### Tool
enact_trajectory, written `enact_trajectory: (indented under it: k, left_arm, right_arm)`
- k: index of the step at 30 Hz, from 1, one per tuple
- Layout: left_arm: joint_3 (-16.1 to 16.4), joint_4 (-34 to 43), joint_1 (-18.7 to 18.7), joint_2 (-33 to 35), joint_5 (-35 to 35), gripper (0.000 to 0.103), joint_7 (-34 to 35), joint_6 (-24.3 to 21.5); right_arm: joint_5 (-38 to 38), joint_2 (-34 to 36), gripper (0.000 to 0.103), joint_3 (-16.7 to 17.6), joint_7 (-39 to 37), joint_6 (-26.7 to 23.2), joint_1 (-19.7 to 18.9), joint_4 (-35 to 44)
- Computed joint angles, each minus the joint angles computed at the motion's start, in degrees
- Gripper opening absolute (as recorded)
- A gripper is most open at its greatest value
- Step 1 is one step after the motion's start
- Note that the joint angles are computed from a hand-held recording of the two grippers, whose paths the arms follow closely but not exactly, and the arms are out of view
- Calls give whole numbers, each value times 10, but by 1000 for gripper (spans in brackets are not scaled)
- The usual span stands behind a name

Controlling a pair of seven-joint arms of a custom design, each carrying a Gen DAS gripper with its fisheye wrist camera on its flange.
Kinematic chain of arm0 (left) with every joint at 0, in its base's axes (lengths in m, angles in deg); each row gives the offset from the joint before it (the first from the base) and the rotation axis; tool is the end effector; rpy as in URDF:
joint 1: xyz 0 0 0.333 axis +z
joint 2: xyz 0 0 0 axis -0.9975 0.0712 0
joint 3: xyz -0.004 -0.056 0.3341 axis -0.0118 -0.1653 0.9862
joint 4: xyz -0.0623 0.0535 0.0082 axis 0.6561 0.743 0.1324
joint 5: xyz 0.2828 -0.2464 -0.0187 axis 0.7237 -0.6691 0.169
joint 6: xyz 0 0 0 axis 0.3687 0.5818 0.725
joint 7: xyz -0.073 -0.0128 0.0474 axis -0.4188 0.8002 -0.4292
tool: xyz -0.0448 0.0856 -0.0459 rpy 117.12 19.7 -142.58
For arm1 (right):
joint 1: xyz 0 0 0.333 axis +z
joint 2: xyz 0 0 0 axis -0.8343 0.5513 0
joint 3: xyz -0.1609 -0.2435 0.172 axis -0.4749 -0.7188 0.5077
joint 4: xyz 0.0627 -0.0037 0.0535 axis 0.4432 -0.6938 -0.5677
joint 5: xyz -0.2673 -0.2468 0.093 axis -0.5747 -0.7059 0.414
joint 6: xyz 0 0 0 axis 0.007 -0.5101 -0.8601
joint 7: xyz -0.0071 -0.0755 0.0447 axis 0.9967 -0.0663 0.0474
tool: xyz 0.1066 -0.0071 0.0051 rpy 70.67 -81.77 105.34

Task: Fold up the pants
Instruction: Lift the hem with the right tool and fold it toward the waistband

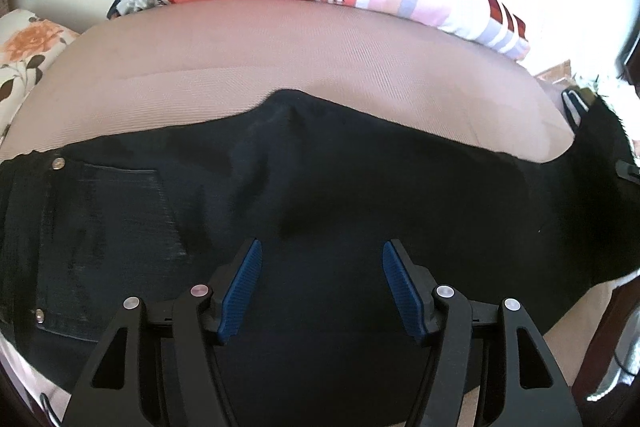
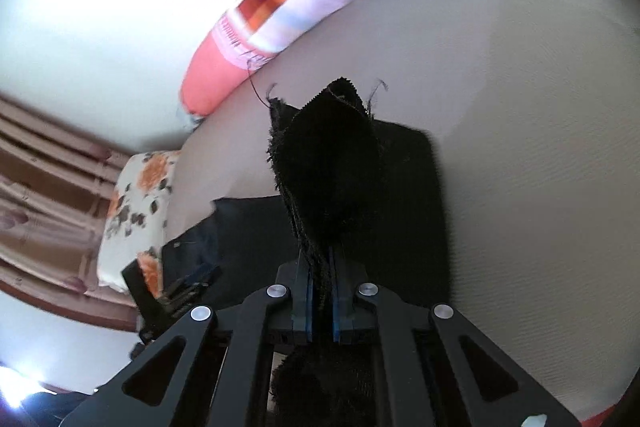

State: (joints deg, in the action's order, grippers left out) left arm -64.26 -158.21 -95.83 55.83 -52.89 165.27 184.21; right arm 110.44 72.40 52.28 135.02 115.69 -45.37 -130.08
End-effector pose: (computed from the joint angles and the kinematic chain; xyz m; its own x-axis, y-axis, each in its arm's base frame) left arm 0.7296 -0.2284 0.2909 -0.3978 -0.9018 0.1692 -0.8126 0.2606 -0.5213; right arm 0.5533 0.1380 0.3732 -0.3229 -0.7038 -0.6327 -0.7301 0.6107 -0.3067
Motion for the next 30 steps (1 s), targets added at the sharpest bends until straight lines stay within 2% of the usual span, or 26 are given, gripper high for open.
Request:
enact_trajectory:
  k: [2, 6, 9, 14, 18, 20, 22, 23, 24, 25, 28, 30]
  left_arm:
    - [-12, -5, 17, -5, -11, 64, 10, 3]
    - [-31, -24, 49, -17, -39, 64, 27, 23]
    - [-46, -39, 71, -28, -62, 64, 45, 34]
    - [-76, -68, 107, -49, -100, 64, 90, 54]
    - [-92, -75, 124, -57, -127, 64, 123, 50]
    - [-93, -72, 126, -56, -138, 64, 132, 41]
    - [-94, -68, 128, -54, -147, 64, 141, 32]
    - [-93, -65, 127, -53, -150, 64, 144, 26]
    - [-92, -62, 127, -52, -153, 64, 146, 18]
    - [-93, -57, 128, -49, -157, 64, 150, 6]
    - [-98, -43, 133, -45, -176, 64, 161, -31]
    - [-102, -28, 136, -38, -190, 64, 169, -63]
  right_arm:
    - [-107, 29, 7, -16, 94, -7, 23, 28]
    - [-209, 108, 7, -11, 160, -48, 31, 125]
    - [-304, 169, 7, -29, 226, -78, 57, 199]
    - [-390, 265, 7, -17, 283, -141, 59, 327]
    - [-499, 348, 7, -46, 355, -234, 94, 456]
    - [-530, 375, 8, -44, 375, -263, 98, 499]
    - [-568, 398, 12, -48, 393, -296, 105, 540]
    - [-578, 406, 18, -43, 396, -305, 102, 554]
    - [-580, 408, 26, -29, 391, -305, 94, 557]
    - [-581, 406, 29, -16, 388, -299, 86, 553]
    - [-597, 382, 32, 5, 391, -265, 74, 520]
    - [-597, 347, 39, 23, 391, -216, 58, 462]
